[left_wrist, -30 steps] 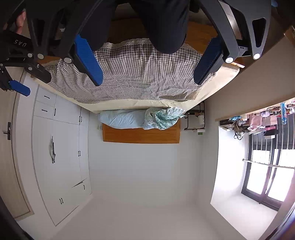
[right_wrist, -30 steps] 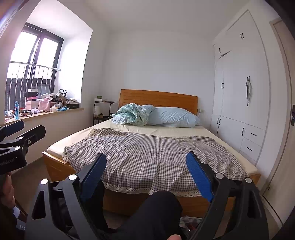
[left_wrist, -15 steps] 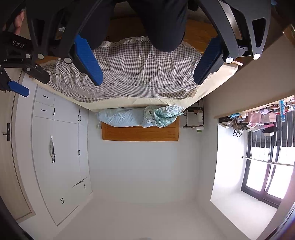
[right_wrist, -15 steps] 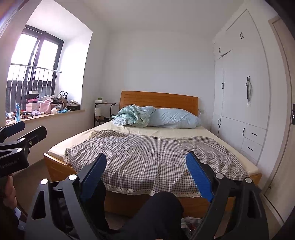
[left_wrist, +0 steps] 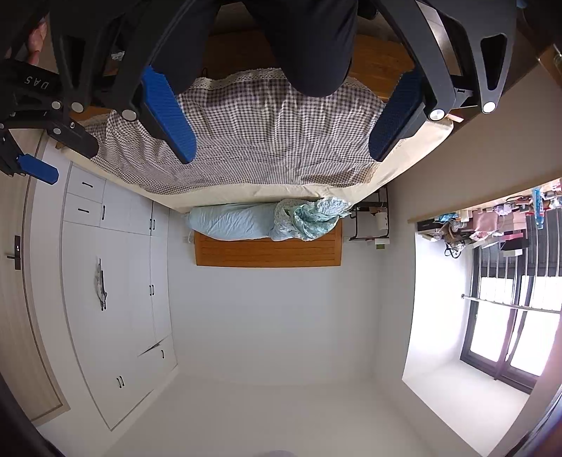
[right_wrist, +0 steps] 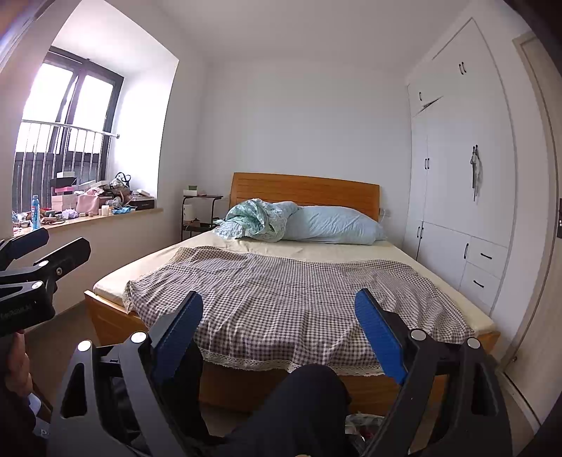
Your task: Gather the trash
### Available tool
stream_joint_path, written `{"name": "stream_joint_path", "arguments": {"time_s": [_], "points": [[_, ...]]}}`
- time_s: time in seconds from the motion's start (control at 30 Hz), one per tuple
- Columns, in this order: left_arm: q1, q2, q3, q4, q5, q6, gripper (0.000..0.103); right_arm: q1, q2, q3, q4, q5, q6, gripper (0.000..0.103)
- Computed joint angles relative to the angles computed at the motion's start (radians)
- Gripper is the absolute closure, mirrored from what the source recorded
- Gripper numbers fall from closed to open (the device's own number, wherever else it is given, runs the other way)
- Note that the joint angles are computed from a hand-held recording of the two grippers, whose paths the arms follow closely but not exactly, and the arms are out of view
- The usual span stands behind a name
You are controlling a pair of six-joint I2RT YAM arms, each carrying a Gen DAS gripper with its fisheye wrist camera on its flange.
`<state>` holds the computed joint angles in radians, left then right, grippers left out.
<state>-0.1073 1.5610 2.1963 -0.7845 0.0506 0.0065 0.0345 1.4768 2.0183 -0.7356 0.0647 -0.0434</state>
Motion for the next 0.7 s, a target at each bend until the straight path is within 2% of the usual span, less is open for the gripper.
{"name": "stream_joint_path", "arguments": {"time_s": [0.7], "points": [[0.002, -0.004, -0.003, 0.000, 0.002, 0.002, 0.008, -0.005, 0.006, 0.005, 0.003, -0.003, -0.004, 0.019]]}}
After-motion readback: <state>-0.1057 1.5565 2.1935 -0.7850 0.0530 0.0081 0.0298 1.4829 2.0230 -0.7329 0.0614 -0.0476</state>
